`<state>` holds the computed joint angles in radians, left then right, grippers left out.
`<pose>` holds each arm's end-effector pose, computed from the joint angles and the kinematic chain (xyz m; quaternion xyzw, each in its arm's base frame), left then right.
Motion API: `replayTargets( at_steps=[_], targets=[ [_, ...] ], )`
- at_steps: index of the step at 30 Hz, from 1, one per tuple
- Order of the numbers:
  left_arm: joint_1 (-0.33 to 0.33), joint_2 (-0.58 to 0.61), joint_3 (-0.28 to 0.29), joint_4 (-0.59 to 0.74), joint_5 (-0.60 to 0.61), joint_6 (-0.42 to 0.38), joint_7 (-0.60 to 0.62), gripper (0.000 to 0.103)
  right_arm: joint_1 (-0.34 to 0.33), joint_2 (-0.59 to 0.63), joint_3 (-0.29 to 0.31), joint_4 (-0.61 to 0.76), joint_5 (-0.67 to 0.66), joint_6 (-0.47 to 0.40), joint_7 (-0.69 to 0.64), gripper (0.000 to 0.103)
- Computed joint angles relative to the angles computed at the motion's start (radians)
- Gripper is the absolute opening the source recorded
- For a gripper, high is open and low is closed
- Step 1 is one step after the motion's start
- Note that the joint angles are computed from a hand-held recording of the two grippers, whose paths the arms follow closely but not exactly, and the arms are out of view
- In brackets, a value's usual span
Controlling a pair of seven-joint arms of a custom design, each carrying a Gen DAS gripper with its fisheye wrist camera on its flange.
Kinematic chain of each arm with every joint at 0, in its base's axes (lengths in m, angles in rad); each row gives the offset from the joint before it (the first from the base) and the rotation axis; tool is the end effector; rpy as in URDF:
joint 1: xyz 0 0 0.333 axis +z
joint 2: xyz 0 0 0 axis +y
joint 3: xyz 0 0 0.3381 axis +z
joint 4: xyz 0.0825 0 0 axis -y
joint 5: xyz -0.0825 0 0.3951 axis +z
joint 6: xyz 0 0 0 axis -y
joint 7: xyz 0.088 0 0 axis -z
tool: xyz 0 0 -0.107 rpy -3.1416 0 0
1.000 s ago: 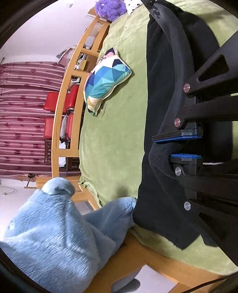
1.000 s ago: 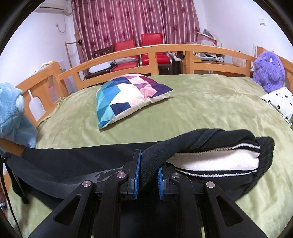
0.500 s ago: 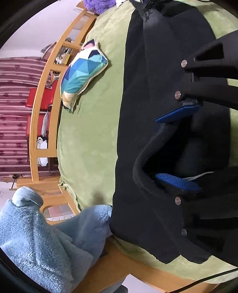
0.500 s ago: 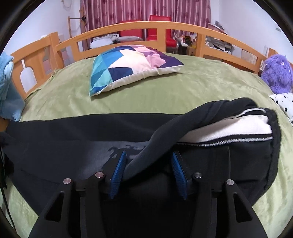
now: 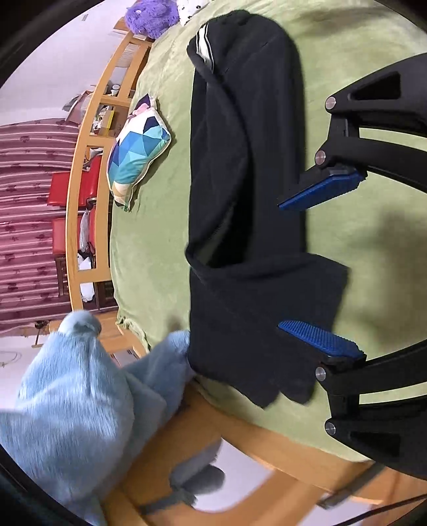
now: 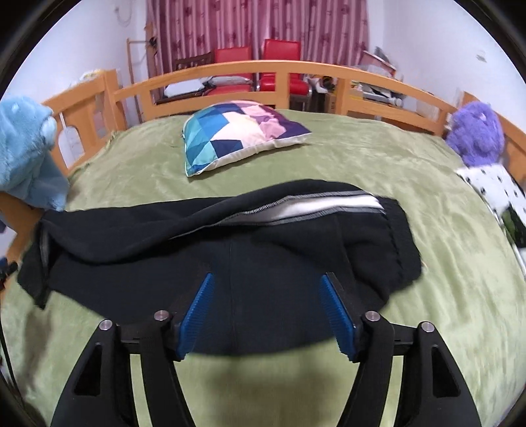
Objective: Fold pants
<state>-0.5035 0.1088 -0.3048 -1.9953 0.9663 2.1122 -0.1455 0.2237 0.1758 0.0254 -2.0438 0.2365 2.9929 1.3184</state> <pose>0.4449 -0.4038 0.4430 -0.7668 0.5133 -0.1851 0.3379 0.6260 0.1412 0.4617 -0.7390 0.5567 -0.2212 0.3082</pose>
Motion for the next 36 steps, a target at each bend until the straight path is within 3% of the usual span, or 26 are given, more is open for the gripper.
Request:
replayTargets(
  at_steps=[4,8,15,19,24,30,34,35,36],
  targets=[
    [-0.019,-0.086,-0.033,-0.068,-0.043,-0.022,-0.04,0.067,-0.012,-0.136,-0.012,-0.14,-0.002,0.021,0.006,0.067],
    [-0.032,-0.149,-0.072,-0.099,-0.071,-0.028,-0.062,0.067,-0.015,-0.263,-0.016,-0.242,0.153,0.003,-0.1,0.067],
    [-0.049,-0.152,-0.109,-0.053,-0.046,-0.094,-0.079,0.067,0.012,-0.356,-0.041,-0.277,0.235,-0.034,-0.19,0.076],
    [-0.046,-0.117,-0.094,-0.042,-0.033,-0.09,-0.093,0.067,0.01,-0.296,-0.028,-0.24,0.226,-0.022,-0.211,0.078],
    [-0.005,-0.055,-0.04,-0.083,-0.036,0.052,-0.116,0.067,-0.014,-0.148,-0.008,-0.16,0.209,-0.014,-0.181,0.078],
    [0.029,0.079,0.025,-0.067,-0.023,0.146,-0.079,0.065,-0.066,0.038,0.049,-0.034,0.305,-0.017,-0.237,0.078],
    [0.027,0.186,0.068,-0.011,-0.001,0.141,-0.061,0.065,-0.066,0.115,0.046,0.024,0.288,-0.021,-0.202,0.078],
    [0.017,0.213,0.075,0.015,-0.002,0.105,-0.039,0.051,-0.058,0.129,0.037,0.033,0.27,-0.017,-0.18,0.078],
    [0.001,0.236,0.086,0.042,0.005,0.045,-0.027,0.022,-0.046,0.141,0.024,0.04,0.247,-0.012,-0.154,0.078]
  ],
)
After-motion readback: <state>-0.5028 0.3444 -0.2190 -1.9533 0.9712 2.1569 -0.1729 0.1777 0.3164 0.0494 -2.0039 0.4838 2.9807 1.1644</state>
